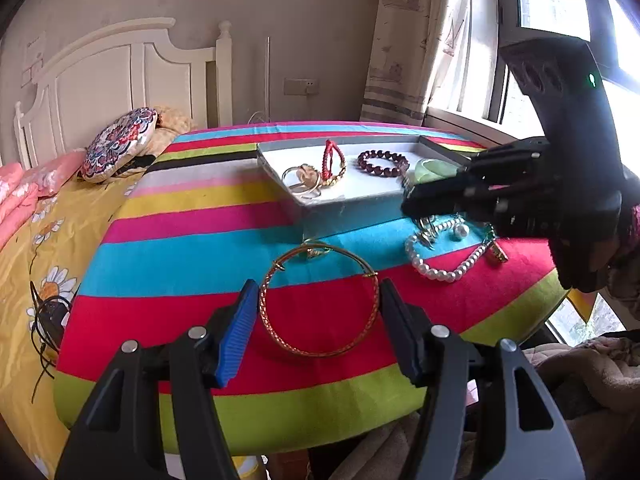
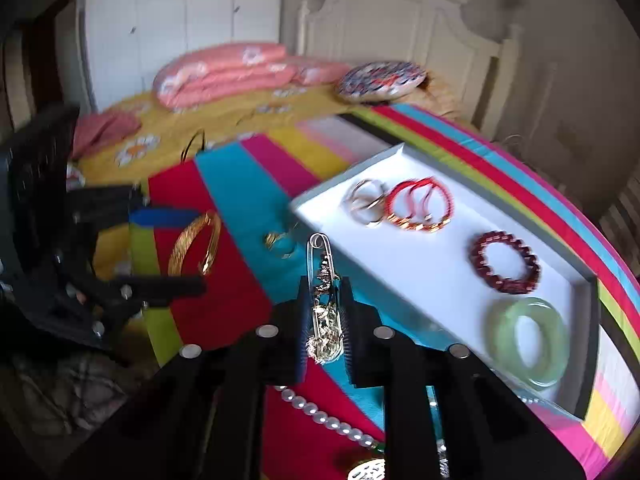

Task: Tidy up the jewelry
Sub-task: 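Grasp the gold safety-pin brooch with the right tool, then carry the brooch toward the box and open the right tool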

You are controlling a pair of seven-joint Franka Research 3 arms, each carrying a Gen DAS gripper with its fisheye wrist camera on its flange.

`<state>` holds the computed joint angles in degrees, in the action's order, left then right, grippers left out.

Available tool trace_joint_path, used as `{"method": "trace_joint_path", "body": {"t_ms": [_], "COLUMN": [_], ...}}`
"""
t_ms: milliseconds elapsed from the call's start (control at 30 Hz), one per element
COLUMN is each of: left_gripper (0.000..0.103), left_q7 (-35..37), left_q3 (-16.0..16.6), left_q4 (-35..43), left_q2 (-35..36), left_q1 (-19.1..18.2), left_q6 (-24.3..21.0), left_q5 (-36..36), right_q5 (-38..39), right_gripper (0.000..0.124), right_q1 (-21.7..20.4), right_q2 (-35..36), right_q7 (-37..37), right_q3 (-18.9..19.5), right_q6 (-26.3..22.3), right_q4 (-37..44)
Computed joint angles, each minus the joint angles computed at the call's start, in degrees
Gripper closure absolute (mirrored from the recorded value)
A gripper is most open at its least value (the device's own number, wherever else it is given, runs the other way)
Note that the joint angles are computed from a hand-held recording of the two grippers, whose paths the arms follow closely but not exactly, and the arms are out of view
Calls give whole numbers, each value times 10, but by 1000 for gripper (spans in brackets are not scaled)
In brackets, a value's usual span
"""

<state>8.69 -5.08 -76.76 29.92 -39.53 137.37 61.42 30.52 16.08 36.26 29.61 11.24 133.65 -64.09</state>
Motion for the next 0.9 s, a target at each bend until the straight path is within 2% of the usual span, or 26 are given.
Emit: {"method": "trace_joint_path", "body": {"t_ms": [67, 267, 367, 400, 500, 533, 600, 667, 733, 900], "left_gripper": [43, 43, 43, 43, 43, 43, 43, 43, 43, 43], "left_q7": [5, 36, 50, 54, 58, 57, 53, 43, 38, 43], "left_q3": [0, 4, 7, 8, 11, 12, 15, 16, 15, 11], "left_q4": [8, 46, 59, 61, 62, 60, 54, 43, 39, 39], "left_q2": [3, 24, 33, 36, 38, 37, 33, 27, 25, 27], "left_q1": [-1, -7, -9, -10, -12, -13, -13, -12, -9, -5], "left_q6": [1, 0, 1, 0, -1, 0, 1, 6, 10, 12], "left_q5": [1, -3, -15, -18, -27, -27, -28, -25, -25, -28], "right_q5": [22, 60, 54, 51, 42, 36, 33, 30, 16, -38], "right_gripper": [114, 117, 117, 116, 111, 99, 87, 86, 86, 86], "right_q1": [-12, -33, -36, -34, -32, -30, -31, -32, -30, -10], "right_q2": [0, 13, 31, 30, 56, 57, 43, 20, 13, 54], "right_q7": [7, 42, 59, 61, 101, 113, 112, 85, 62, 62], "right_q3": [6, 10, 8, 7, 2, -2, -2, -2, -5, -23], "right_q6": [3, 10, -24, -21, -61, -66, -56, -33, -30, -64], "right_q4": [7, 37, 66, 62, 100, 101, 71, 28, 16, 83]}}
